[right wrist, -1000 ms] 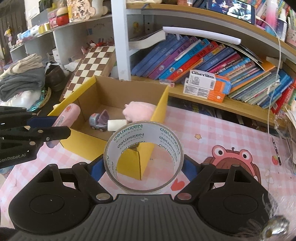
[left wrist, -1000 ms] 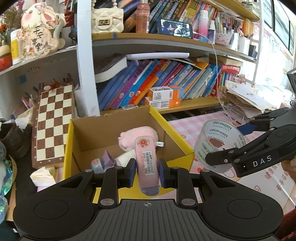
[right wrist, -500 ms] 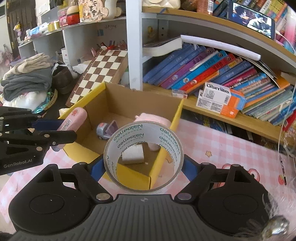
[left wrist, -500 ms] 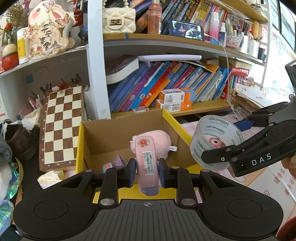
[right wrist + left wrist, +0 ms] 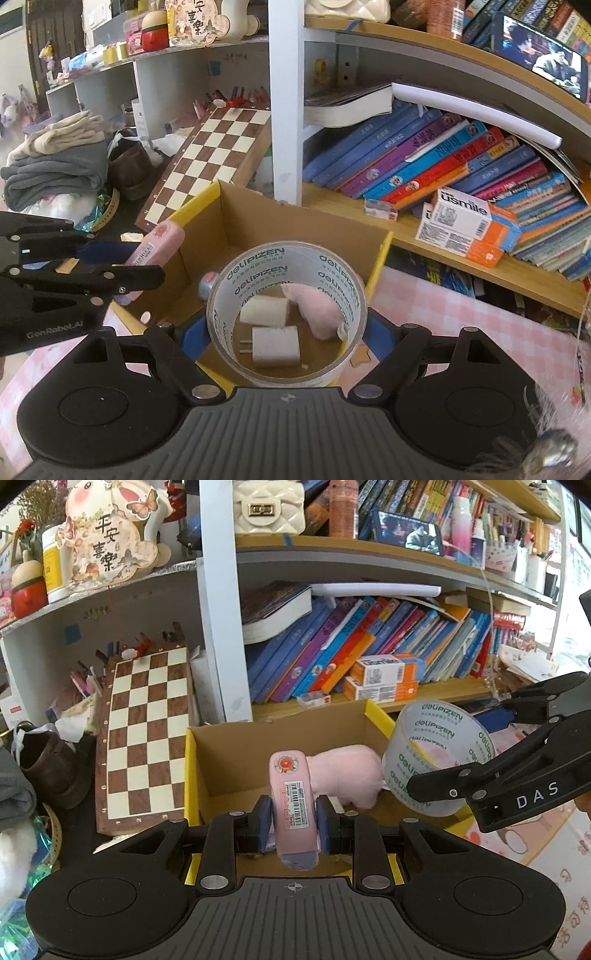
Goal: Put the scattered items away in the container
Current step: 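Lower the tape roll into the box while the left tool lowers the pink eraser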
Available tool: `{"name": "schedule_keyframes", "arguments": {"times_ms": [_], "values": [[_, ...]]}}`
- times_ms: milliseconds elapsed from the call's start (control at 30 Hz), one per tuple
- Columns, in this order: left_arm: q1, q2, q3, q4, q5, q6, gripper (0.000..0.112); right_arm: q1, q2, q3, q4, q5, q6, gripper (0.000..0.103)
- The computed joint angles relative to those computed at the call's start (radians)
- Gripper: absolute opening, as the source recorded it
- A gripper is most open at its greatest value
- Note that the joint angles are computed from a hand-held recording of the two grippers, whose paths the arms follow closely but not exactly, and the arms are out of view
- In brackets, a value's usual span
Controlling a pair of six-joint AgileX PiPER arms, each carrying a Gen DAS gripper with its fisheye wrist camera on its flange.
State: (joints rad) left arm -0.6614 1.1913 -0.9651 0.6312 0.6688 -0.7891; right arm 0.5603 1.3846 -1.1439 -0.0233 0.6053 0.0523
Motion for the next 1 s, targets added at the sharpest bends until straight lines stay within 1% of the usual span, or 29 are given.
{"name": "schedule_keyframes", "arguments": {"times_ms": [333, 1000], "values": [[0.076, 0.053, -0.016, -0.053, -0.047, 0.066, 0.024, -0.007, 0.092, -0.058, 0.076, -0.018, -0.089, 0.083], [0.179, 0.147, -0.031, -0.148, -0.107, 0.171, 0.024, -0.007, 0.236, -0.141, 0.138, -0.025, -0.165, 0.083]]}}
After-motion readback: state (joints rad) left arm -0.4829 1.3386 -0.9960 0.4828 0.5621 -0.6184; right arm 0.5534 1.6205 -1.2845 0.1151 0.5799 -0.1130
